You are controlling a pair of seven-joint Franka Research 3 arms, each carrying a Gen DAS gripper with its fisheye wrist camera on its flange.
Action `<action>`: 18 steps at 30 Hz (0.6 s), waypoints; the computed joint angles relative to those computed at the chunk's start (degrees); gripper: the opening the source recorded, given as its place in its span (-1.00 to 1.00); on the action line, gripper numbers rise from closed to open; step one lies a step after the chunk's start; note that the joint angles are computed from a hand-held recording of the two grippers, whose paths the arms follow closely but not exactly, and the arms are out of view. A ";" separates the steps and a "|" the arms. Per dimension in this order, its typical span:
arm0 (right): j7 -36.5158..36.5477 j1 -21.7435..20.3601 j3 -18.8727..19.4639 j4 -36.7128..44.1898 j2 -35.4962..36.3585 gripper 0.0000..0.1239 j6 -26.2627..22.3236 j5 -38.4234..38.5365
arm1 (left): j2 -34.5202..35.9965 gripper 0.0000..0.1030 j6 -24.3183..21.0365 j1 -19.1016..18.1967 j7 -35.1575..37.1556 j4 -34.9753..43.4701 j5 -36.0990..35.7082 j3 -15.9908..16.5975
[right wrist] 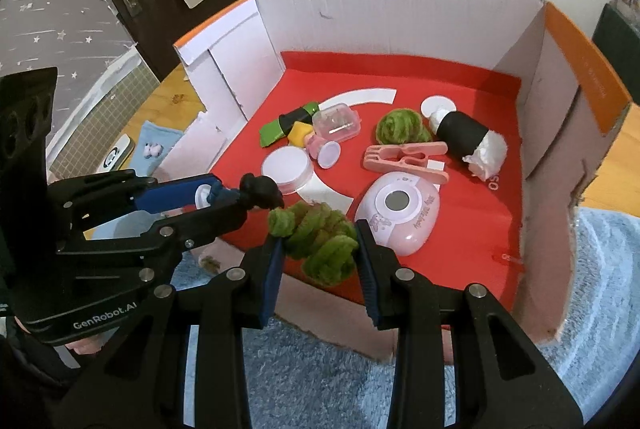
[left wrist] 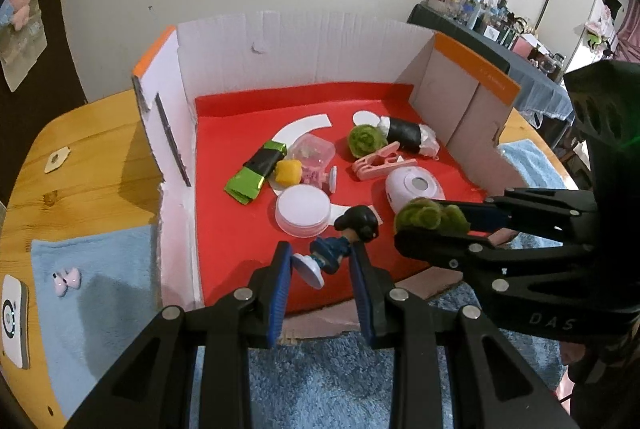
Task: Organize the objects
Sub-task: 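Carry the green toy and blue-and-black figure with both tools into the orange box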
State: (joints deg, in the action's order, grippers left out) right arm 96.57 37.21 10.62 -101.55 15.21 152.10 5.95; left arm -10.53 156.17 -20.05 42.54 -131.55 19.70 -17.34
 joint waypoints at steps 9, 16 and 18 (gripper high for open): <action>-0.98 -0.24 -0.15 -0.43 0.21 -0.48 -1.77 0.66 | 1.68 -0.41 -0.88 -0.74 1.85 0.50 -2.40 0.18; -0.51 -0.06 -0.05 -1.29 -0.75 -0.48 -3.92 -0.84 | 1.18 -0.40 -1.72 -1.42 3.39 -0.07 -4.29 0.39; -0.27 -0.22 -0.11 -1.10 -0.73 -0.48 -3.85 -0.70 | 1.39 -0.41 -2.05 -1.25 3.65 0.36 -4.50 0.55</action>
State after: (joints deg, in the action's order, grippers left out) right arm 96.30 36.99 10.52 -102.66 14.48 148.25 5.25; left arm -9.15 154.11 -21.30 46.19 -131.20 15.20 -16.79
